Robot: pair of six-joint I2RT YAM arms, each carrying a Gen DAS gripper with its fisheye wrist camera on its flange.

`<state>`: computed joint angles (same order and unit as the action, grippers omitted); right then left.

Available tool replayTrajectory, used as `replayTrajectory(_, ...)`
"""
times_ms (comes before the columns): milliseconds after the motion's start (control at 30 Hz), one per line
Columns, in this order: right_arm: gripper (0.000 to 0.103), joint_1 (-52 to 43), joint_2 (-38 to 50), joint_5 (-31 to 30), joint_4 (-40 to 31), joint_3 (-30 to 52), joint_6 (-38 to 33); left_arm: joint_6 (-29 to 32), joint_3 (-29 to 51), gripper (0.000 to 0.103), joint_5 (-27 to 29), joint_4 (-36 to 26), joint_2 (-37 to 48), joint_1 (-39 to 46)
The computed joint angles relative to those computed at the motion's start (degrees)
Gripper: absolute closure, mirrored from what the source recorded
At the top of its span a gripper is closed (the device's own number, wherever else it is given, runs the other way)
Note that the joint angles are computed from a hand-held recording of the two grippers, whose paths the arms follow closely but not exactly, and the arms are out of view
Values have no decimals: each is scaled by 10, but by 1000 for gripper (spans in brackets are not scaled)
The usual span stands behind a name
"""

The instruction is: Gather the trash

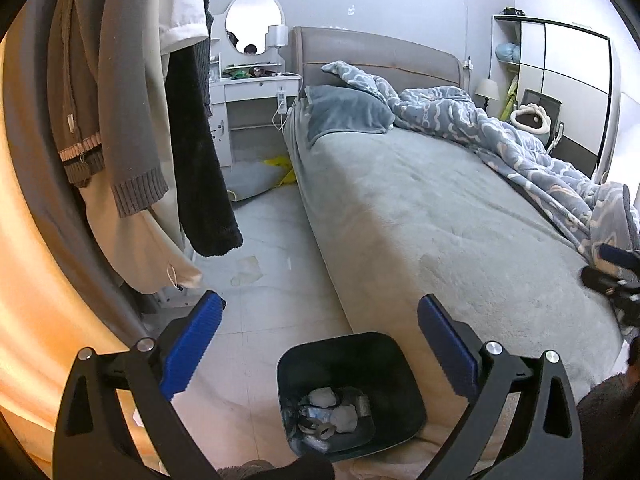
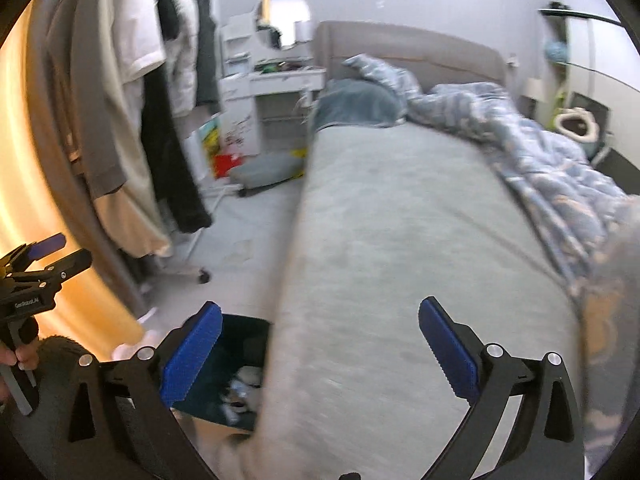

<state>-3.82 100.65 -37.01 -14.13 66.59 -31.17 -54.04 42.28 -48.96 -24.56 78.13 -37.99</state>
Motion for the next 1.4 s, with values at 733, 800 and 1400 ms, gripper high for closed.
replayTrajectory(733,3,-61,1,-69,-45,-2,-72,-34,30,3,7,-45,50,-19)
replayTrajectory(800,3,-61,0,-69,-46,-3,-72,-33,33,3,4,-47,54,-22)
replayTrajectory(1400,3,-59,-4,-69,-43,-8,-73,-37,27,3,11,-39,47,-19)
